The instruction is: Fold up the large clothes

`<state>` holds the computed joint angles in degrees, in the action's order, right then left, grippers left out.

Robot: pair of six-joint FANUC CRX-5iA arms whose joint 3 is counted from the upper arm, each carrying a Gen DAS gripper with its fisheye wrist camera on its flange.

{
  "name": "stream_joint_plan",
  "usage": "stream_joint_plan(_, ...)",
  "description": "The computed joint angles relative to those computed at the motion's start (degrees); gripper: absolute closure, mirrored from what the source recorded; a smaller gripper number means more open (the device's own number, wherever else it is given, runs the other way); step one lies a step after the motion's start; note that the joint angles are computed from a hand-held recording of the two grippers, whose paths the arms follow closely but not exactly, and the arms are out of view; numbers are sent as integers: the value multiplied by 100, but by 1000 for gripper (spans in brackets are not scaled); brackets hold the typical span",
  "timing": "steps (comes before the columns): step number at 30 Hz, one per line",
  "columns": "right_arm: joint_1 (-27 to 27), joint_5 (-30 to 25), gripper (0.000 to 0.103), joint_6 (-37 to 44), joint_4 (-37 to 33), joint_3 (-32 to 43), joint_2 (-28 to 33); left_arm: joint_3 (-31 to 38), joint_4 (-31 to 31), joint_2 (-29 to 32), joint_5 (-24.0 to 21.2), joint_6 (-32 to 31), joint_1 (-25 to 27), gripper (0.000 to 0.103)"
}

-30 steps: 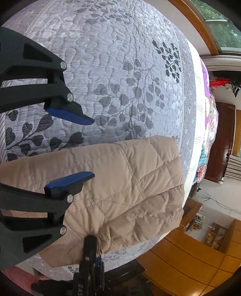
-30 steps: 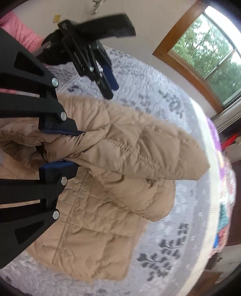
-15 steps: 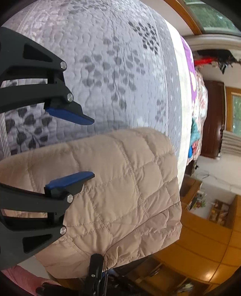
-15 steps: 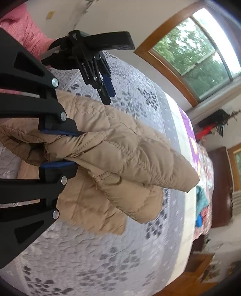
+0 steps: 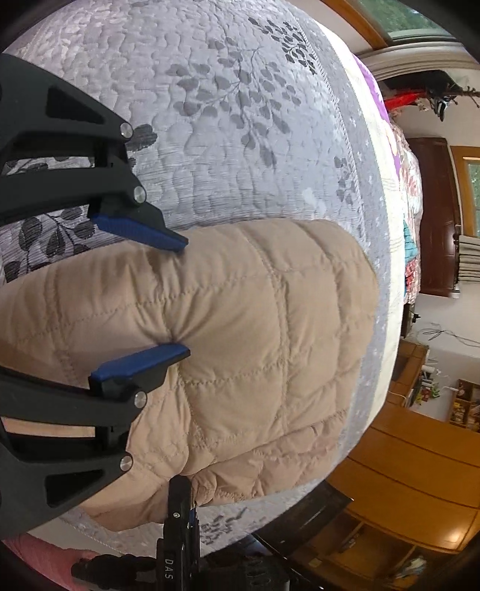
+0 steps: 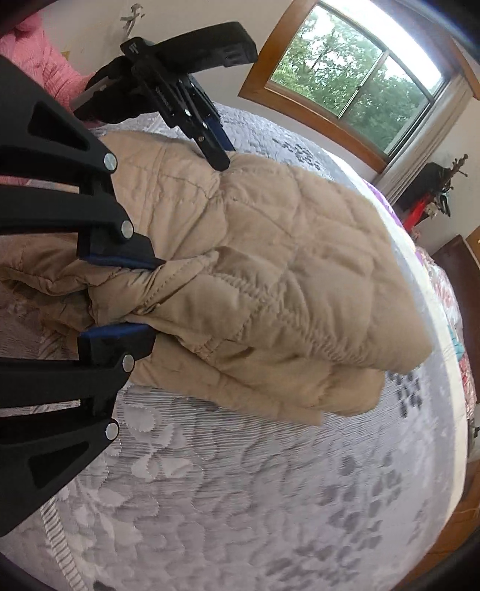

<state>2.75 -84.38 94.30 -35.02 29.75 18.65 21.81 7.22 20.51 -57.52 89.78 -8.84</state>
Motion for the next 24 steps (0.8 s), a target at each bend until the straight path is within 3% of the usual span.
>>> stream_joint_plan(9,-55,79,72,110,-135,-69,89,-81,47,89,83,0,14,48)
stream_joint_plan(12,-4,170,62,142,105,-147,-119,-86,393,47,-14,-235,152,47)
stream_joint_plan(14,194,530,53,89,639,-347,-415,-71,404,-40,-19,-203,194,49)
stream_joint_plan(18,309,1000,53,18,997,-389,-715,-66,316,-246,275,-185,202,49)
stream_joint_plan(22,481,1006,54,114,1047,17,-524,384,507,29,122,-186,104,50)
stream_joint_plan(24,627,1001,59,134,1124,160,-399,602,540,183,56,-138,27,61)
